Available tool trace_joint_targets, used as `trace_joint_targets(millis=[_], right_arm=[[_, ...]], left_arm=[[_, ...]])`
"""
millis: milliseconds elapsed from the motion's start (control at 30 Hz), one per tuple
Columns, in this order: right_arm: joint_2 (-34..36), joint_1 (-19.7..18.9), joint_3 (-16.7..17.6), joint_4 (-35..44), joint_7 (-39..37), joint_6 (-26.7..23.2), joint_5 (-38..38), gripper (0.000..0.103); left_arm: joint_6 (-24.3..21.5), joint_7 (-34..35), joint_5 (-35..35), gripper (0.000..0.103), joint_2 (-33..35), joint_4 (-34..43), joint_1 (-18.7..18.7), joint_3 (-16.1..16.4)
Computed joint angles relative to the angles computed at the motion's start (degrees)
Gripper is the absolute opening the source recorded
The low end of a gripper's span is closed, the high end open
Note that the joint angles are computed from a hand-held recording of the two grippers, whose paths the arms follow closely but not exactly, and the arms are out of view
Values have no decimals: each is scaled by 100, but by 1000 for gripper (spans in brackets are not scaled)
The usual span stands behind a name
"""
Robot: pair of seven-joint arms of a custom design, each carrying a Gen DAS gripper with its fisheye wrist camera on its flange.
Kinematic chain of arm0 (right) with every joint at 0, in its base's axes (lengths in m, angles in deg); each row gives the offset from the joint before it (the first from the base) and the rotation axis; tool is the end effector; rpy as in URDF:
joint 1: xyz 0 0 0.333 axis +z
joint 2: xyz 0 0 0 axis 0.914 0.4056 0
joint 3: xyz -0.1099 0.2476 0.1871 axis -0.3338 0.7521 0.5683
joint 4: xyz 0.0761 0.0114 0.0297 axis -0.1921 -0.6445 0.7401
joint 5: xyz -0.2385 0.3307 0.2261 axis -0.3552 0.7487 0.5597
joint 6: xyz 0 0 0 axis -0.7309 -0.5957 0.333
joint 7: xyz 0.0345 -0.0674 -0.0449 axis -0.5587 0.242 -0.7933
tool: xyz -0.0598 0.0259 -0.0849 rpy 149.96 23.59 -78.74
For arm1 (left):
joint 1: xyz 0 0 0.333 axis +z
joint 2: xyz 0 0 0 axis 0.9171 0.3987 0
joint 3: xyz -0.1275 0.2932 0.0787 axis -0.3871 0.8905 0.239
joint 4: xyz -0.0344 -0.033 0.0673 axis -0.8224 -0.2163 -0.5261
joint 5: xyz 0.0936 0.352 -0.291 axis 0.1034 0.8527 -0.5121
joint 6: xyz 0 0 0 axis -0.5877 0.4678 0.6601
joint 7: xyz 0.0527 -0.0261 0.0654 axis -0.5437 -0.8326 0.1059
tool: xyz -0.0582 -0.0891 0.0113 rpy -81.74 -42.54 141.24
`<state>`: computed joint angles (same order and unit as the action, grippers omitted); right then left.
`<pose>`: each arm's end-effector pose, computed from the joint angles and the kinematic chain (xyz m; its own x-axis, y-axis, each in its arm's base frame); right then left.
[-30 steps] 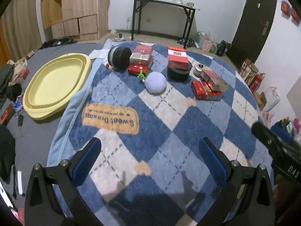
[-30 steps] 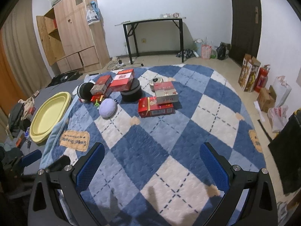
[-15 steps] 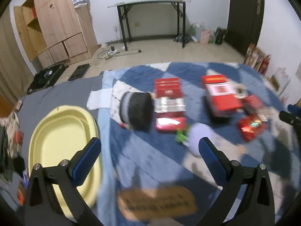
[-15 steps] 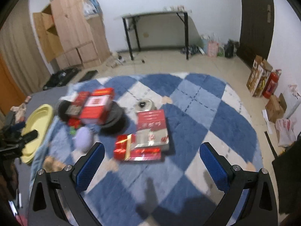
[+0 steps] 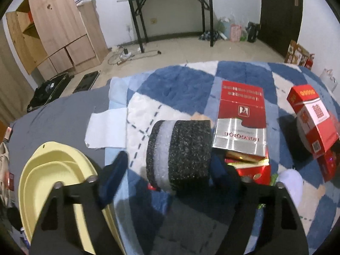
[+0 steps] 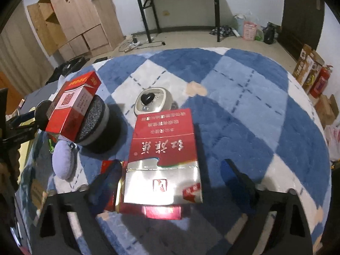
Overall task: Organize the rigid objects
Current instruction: 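Grasp the black round sponge with the left tool while the right tool grasps a red cigarette box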
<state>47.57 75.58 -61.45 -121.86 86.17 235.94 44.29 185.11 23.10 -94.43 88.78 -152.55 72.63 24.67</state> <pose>0.6130 0.1311 0.5364 0.0104 -0.9814 -0.1916 -0.8145 0.1028 -0.5709 0.7439 -0.0154 0.5146 -0.2823 -0.9537 -0.1039 -0.7309 0.2839 -0.6206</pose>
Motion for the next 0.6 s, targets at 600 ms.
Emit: trace_joint_targets(millis=[600], right_arm=[[-1697,182,31,-1160,-403,327,897,58]], left_arm=[[466,148,-1265,57,-2095,-1666,-227,469]])
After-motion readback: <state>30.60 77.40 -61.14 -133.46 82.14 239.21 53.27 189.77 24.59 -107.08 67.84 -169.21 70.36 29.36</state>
